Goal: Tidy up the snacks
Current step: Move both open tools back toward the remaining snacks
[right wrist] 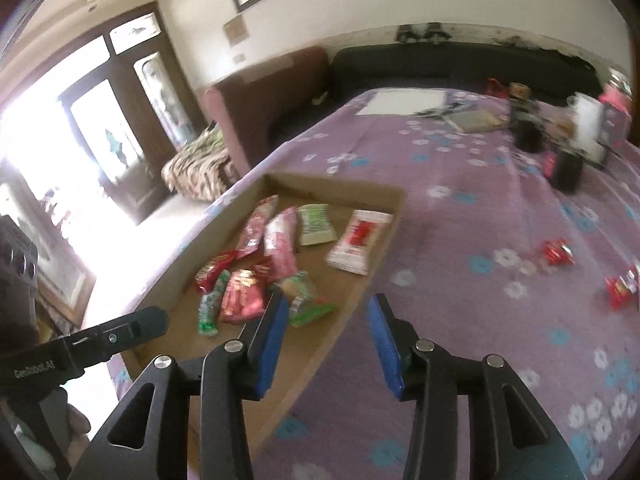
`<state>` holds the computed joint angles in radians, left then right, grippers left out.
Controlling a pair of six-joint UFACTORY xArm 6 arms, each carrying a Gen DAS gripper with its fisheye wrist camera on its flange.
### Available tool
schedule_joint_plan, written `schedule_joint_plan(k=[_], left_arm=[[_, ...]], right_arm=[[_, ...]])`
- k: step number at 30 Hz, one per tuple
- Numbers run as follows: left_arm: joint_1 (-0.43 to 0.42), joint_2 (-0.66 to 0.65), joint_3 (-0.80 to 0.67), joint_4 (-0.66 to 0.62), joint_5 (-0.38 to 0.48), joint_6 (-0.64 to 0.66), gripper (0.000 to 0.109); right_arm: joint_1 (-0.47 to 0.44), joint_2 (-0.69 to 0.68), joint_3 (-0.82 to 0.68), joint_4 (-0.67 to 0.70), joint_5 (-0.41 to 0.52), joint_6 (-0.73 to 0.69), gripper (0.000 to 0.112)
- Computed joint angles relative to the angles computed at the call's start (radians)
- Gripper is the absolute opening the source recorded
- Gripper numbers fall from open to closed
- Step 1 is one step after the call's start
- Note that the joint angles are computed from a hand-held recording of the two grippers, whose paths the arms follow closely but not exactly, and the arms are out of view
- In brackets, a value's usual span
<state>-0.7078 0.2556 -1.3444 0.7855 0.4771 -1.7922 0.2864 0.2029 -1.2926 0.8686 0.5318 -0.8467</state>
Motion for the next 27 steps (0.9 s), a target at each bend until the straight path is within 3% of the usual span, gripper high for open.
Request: schedule_joint_plan(k=[7,16,27], left_arm=[[-0.065,0.112,-0.159,-0.107,0.048,0.176,0.061],[-0.127,0.264,-0.381,-0.243,0.119,0.431,0.061],[-0.148,0.345,-0.477,-0.379,0.124,0.567,0.061]], right_arm=[[-0.126,-0.033,0.065,0.006,-0.012,-0.009,0.046],[-0.327,0.025,0.014,-0.036,-0.035,0.084,0.046],[-0.494,0.101,-0.070,-0.068,-0.092,0.178,0.046]])
